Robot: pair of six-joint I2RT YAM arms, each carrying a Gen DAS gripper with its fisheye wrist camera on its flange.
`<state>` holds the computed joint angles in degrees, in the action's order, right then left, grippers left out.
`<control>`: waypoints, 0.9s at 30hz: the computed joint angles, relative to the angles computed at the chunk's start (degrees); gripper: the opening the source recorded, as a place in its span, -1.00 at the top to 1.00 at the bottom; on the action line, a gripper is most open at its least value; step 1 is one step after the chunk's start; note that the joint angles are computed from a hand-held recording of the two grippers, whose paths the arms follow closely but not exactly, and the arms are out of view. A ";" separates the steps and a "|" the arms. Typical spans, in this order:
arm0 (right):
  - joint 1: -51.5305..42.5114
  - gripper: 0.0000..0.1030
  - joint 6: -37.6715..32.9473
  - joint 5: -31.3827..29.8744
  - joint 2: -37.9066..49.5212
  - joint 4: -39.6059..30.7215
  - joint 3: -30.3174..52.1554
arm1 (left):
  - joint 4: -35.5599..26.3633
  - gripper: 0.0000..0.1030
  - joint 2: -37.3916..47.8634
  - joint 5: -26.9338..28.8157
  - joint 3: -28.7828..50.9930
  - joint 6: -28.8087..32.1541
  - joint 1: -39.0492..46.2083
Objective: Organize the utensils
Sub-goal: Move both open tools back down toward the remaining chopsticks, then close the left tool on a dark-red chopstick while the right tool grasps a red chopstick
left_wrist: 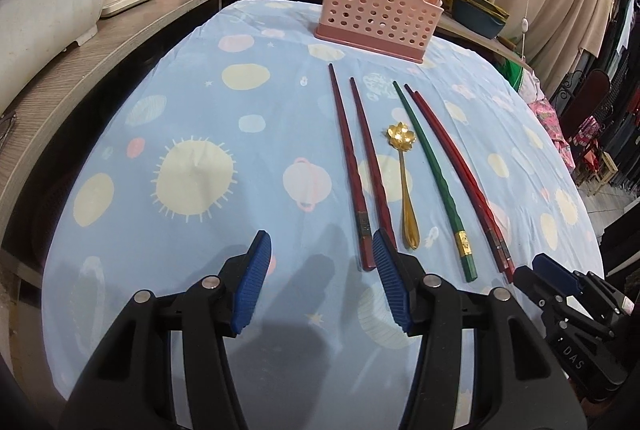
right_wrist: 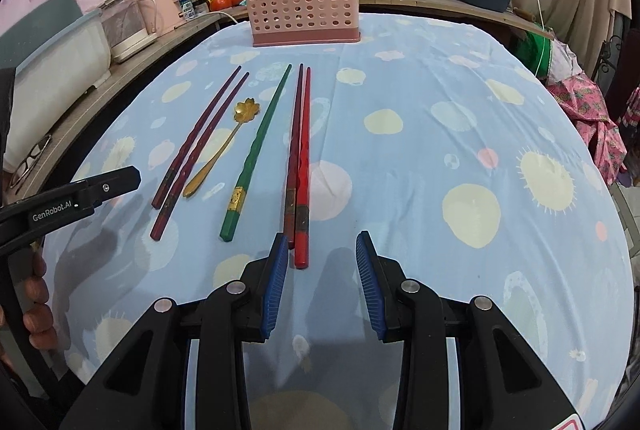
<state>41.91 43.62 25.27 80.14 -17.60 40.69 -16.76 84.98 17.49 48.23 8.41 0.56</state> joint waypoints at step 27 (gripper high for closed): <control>-3.76 0.60 -2.82 -2.24 4.29 4.45 1.02 | 1.04 0.02 2.87 -1.56 0.50 -0.55 -1.75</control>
<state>38.14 40.80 23.03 84.43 -13.15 41.71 -15.72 87.86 15.94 48.73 7.86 -1.20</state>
